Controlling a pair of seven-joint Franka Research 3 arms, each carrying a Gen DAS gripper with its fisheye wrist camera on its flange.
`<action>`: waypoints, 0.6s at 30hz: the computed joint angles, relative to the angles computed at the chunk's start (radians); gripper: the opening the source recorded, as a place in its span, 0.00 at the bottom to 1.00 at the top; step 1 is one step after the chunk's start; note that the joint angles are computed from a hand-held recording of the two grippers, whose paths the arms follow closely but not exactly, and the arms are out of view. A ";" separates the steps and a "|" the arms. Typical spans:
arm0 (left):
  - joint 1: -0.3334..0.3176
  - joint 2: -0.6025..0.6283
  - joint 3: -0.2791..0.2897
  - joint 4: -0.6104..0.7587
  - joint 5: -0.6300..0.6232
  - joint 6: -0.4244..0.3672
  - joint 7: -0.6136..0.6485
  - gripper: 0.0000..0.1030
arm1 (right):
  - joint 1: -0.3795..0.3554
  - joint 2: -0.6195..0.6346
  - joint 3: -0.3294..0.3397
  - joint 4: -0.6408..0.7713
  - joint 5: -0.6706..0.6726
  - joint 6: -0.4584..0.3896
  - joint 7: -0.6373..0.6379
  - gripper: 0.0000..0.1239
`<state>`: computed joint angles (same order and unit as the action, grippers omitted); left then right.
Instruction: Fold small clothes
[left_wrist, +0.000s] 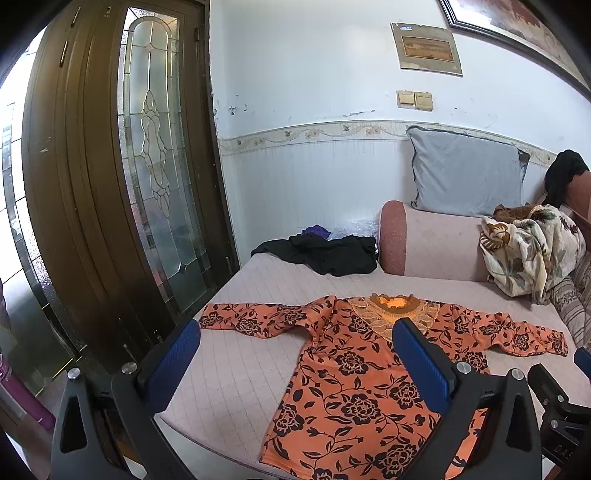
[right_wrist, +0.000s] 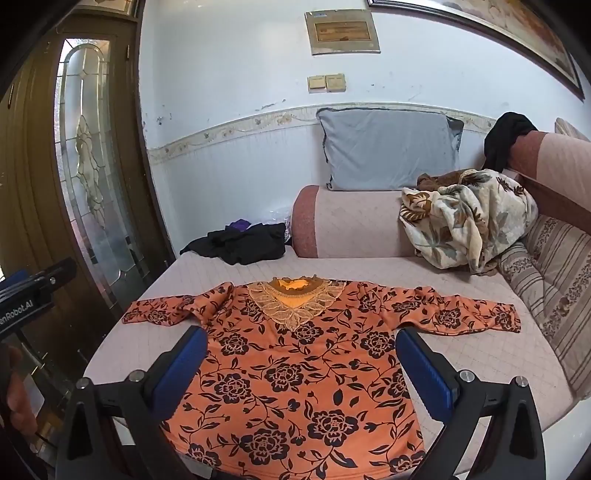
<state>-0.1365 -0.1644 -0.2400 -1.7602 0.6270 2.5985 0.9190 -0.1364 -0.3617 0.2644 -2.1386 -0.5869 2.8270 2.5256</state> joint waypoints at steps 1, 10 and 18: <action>0.000 0.000 0.000 -0.002 0.001 0.002 -0.001 1.00 | -0.001 0.000 0.002 0.001 -0.003 -0.002 0.000 0.83; -0.002 -0.003 0.001 -0.002 -0.006 0.003 0.007 1.00 | -0.003 0.006 0.004 0.001 -0.020 -0.006 0.030 0.83; -0.004 -0.001 0.000 -0.001 -0.013 0.001 0.019 1.00 | 0.006 0.003 -0.007 0.003 -0.012 -0.023 0.026 0.83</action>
